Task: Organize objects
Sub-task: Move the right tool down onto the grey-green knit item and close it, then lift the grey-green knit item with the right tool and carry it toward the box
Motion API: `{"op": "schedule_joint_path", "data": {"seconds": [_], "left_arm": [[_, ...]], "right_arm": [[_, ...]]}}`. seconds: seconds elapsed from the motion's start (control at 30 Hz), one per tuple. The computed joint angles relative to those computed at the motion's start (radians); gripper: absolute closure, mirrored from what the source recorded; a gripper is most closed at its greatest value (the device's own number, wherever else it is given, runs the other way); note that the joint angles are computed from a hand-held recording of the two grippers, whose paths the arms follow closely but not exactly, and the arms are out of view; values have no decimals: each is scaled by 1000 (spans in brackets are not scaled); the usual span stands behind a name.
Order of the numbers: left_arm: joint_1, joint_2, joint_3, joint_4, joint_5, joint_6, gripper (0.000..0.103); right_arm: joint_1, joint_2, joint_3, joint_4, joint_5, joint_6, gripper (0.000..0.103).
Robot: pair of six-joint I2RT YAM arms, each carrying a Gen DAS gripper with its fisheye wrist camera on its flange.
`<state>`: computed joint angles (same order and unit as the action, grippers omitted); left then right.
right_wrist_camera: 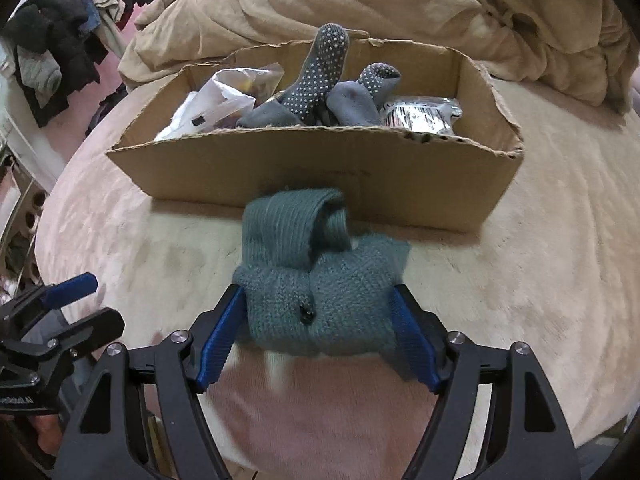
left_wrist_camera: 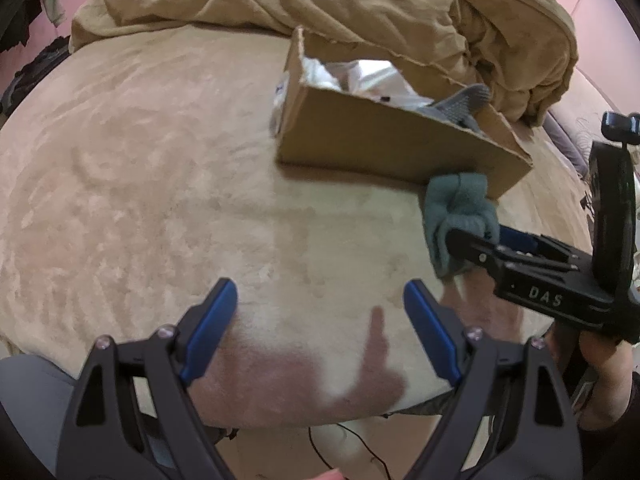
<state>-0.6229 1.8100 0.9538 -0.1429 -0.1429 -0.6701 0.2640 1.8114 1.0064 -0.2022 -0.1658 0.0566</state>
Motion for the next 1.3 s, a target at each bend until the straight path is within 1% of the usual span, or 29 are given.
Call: {"op": "schedule_joint_path", "data": {"seconds": [0.17, 0.33, 0.37, 0.53, 0.63, 0.8, 0.9, 0.93, 1.03, 1.1, 1.2, 1.23, 1.27, 1.3], "left_arm": [[-1, -5, -3, -4, 4, -10, 16], [-29, -49, -3, -29, -25, -20, 16], [-35, -59, -3, -35, -30, -22, 16], [-76, -126, -6, -79, -73, -37, 16], [-102, -153, -7, -106, -93, -54, 16], [-148, -192, 7, -154, -132, -73, 16], [-174, -214, 12, -178, -156, -84, 16], [-181, -218, 15, -185, -162, -88, 16], [-201, -222, 25, -204, -176, -99, 16], [-214, -219, 33, -215, -186, -102, 16], [-223, -215, 35, -223, -191, -108, 16], [-224, -215, 34, -225, -191, -109, 16], [-224, -216, 33, -224, -191, -109, 16], [-225, -216, 32, -227, -194, -112, 16]], "right_arm": [[19, 33, -8, 51, 35, -30, 26], [-13, 5, -24, 39, -9, -37, 39], [-14, -6, -32, 39, -9, -42, 40], [-12, -96, -96, 41, 13, -51, 54], [-28, -156, -133, 30, -2, -45, 59], [-41, -255, -176, -3, -10, -42, 65], [-60, -326, -201, -26, -18, -48, 81], [-63, -351, -209, -35, -14, -47, 99], [-82, -399, -231, -43, -15, -55, 100], [-95, -380, -229, -40, -32, -57, 100], [-103, -325, -251, 11, -22, -61, 99], [-107, -302, -255, 20, -23, -57, 95], [-106, -291, -266, 37, -5, -52, 88], [-106, -294, -284, 57, 12, -45, 63]]}}
